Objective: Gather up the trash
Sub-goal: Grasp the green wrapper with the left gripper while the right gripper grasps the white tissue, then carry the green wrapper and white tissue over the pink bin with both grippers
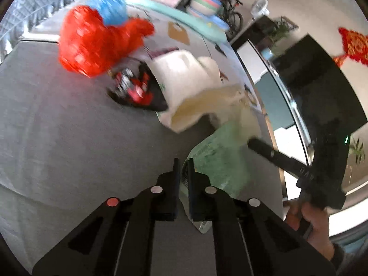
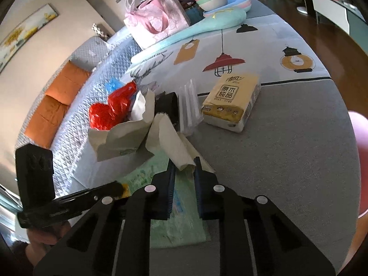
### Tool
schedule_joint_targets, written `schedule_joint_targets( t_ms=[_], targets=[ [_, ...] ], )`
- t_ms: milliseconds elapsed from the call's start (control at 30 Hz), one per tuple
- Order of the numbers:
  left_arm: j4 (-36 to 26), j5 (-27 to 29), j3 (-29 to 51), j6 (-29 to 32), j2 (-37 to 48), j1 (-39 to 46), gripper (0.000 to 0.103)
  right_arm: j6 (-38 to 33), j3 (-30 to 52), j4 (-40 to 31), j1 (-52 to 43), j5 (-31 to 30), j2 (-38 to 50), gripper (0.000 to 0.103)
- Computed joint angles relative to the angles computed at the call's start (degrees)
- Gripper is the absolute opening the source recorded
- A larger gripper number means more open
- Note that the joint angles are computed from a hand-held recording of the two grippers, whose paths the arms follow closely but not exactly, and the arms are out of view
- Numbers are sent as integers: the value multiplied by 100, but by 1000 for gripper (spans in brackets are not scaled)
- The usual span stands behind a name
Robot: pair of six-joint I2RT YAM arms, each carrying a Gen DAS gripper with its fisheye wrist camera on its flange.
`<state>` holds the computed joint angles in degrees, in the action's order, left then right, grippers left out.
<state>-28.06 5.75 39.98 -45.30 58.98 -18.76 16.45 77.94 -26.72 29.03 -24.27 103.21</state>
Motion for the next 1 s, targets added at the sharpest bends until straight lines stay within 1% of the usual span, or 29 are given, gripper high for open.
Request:
schedule_joint_targets(
  t_ms=[33, 100, 167, 200, 267, 300, 333, 400, 467, 533, 600, 633, 667, 733, 833, 867, 900, 933, 967, 1000],
  targets=[
    [-100, -116, 49, 17, -109, 105, 4, -15, -4, -14, -1, 24, -8, 6],
    [-175, -52, 84, 6, -289, 380, 2, -28, -11, -15, -2, -8, -6, 4],
    [-291, -103, 133, -17, -534, 666, 1, -122, 18, -71, 36, 43, -5, 4],
    [-313, -67, 133, 7, -593, 752, 1, -177, 52, -111, 62, 45, 6, 4],
    [-262, 195, 73, -19, -647, 951, 1, -226, 61, -117, 105, 137, -12, 4],
    [-274, 215, 28, -42, -693, 951, 1, -230, 42, -75, 112, 133, -26, 8],
    [-307, 133, 29, -49, -669, 876, 1, -210, 20, -33, 109, 134, -35, 8],
    [-395, -243, 115, -17, -603, 605, 1, -129, 11, 47, 102, 102, -24, 8],
    [-596, -723, 290, 140, -626, 348, 1, -20, 64, 107, 117, 69, 35, 9],
    [-831, -1449, 553, 424, -627, 38, 1, 76, 129, 146, 159, 22, 95, 9],
    [-988, -1798, 736, 587, -671, -9, 1, 104, 208, 192, 251, 78, 137, 11],
    [-1037, -1842, 799, 622, -681, 23, 1, 79, 262, 225, 305, 57, 173, 18],
    [-1095, -1796, 849, 691, -676, 100, 1, 41, 332, 235, 361, 58, 221, 32],
    [-1169, -1804, 918, 756, -611, 155, 1, -96, 514, 215, 478, 94, 351, 53],
    [-1227, -1972, 959, 866, -406, 19, 1, -357, 809, 149, 652, 387, 618, 53],
    [-1234, -2009, 965, 906, -353, -41, 1, -403, 882, 112, 676, 456, 710, 53],
    [-1249, -2022, 958, 923, -331, -111, 1, -427, 927, 89, 690, 506, 783, 49],
    [-1260, -1993, 980, 962, -285, -138, 1, -449, 1006, 59, 696, 543, 906, 33],
    [-1336, -2018, 998, 938, -325, -208, 1, -464, 1090, -23, 692, 549, 990, 9],
    [-1388, -1998, 1066, 969, -308, -237, 1, -458, 1146, -84, 689, 551, 1036, 7]
  ],
)
